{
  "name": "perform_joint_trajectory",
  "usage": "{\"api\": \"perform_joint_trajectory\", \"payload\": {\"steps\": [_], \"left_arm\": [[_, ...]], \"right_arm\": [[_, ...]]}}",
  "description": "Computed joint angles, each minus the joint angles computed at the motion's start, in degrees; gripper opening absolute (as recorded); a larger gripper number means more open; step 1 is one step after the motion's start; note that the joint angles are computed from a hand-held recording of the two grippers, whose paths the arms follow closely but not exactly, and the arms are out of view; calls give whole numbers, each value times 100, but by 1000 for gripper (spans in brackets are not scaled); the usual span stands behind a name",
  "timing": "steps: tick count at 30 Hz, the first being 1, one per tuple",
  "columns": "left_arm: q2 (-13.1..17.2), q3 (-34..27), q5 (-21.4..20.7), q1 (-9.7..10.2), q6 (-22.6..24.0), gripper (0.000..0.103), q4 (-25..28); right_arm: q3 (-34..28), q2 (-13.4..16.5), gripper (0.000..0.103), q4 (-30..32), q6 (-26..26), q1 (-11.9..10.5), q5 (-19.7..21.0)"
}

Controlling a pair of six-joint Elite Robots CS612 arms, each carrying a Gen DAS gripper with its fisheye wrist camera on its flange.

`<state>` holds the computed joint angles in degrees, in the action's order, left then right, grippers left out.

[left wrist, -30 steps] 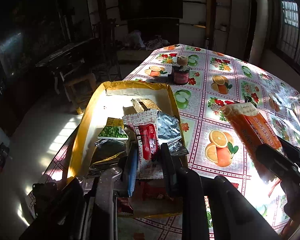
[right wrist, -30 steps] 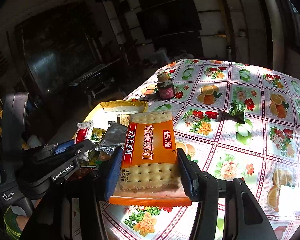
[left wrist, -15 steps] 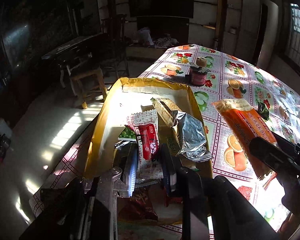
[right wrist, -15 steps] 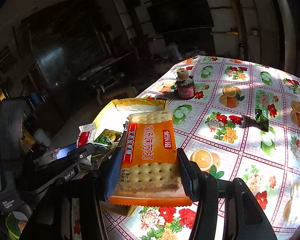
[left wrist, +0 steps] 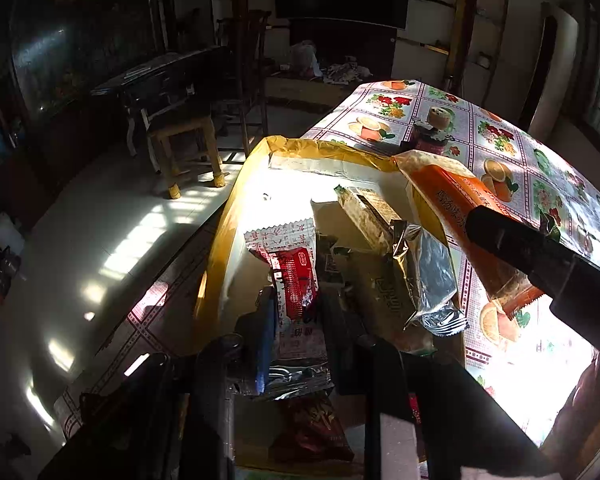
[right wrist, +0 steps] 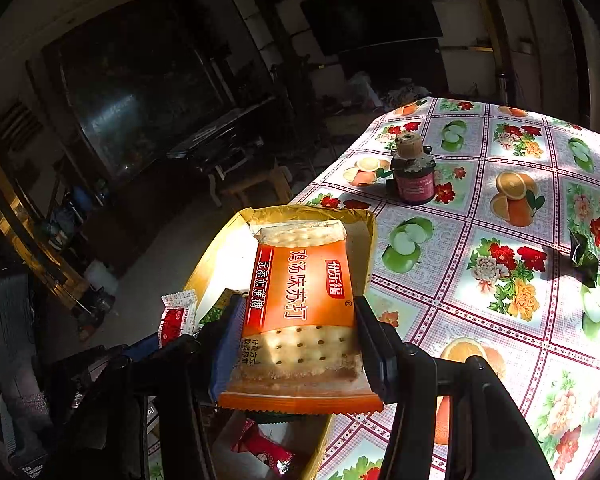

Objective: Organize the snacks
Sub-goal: 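Carry the red-and-white snack with the left tool while the right tool carries the cracker pack to the tray, then open both tools to release the red-and-white snack and cracker pack into the tray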

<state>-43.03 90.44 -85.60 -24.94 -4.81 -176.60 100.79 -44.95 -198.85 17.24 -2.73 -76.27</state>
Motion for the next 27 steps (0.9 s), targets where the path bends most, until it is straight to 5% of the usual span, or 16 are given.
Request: {"api": "perform_joint_trajectory", "payload": {"steps": [27], "left_arm": [[166,-232,121,-11,147,22,205]], "right_arm": [[-857,467,58,684,23,15,129]]}}
